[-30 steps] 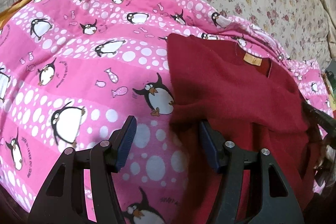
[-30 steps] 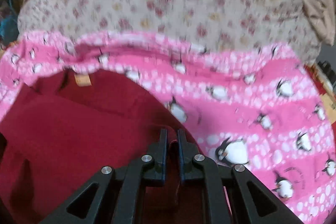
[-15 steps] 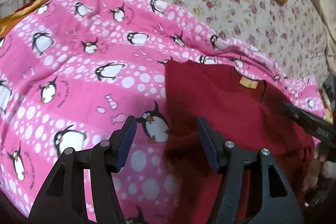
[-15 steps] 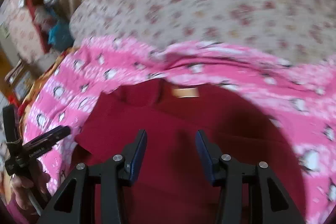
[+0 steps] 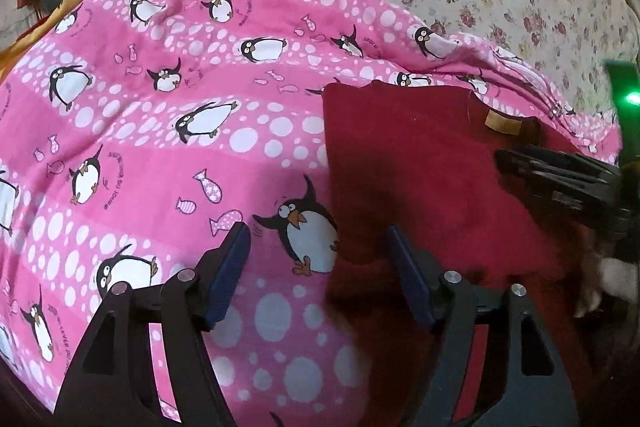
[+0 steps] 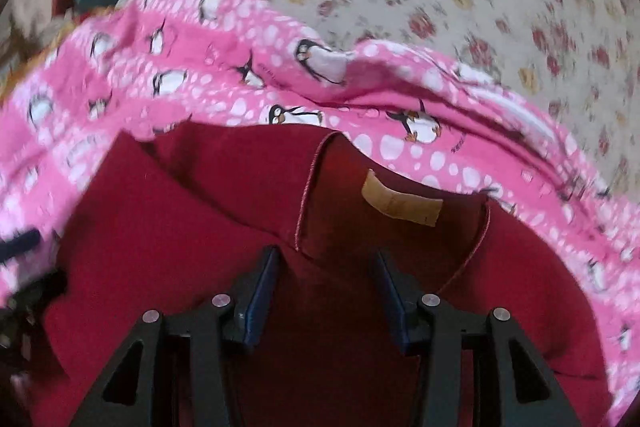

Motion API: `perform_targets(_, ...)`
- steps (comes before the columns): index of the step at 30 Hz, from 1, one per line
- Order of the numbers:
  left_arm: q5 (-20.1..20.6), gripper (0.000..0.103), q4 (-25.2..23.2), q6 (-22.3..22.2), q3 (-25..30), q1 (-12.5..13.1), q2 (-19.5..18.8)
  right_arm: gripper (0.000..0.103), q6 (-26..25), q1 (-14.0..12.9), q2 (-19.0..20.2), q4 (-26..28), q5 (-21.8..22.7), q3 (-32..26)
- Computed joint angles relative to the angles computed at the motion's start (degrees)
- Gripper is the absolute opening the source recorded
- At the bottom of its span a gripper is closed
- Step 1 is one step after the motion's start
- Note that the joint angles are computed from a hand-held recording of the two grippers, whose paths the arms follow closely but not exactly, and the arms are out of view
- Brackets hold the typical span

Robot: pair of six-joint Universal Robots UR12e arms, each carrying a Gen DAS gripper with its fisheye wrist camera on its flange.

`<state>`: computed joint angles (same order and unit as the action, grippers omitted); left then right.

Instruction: Fold small clothes

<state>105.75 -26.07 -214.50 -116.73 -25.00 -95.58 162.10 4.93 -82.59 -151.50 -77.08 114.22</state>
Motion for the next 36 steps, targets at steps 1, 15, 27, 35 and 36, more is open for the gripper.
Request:
perform_targets(1, -0.4, 0.071, 0.4, -0.4, -0.1, 0.1, 0.2, 0.046, 0.0, -0.6, -0.7, 0.6, 0.3, 0.2)
perform_targets(15, -0.6, 0.071, 1.3, 1.5, 0.3, -1.1, -0.5, 0.046, -4.0, -3.8, -9.1, 7.2, 4.2, 6.9)
perform_targets(27, 0.1, 0.071, 5.2, 1.2, -0.9, -2.2, 1.3, 0.047, -5.8, -12.0, -20.0, 11.0, 8.4, 12.0)
perform_targets(35, 1.6, 0.071, 5.2, 1.8, -0.1, -3.4, 0.6, 0.047, -6.8, -17.7, -26.1, 14.8, 12.4, 16.0)
perform_targets(36, 1.5, 0.071, 5.3, 1.8, -0.1, -3.5, 0.4, 0.047, -7.2, -18.2, -27.0, 15.1, 12.7, 16.3)
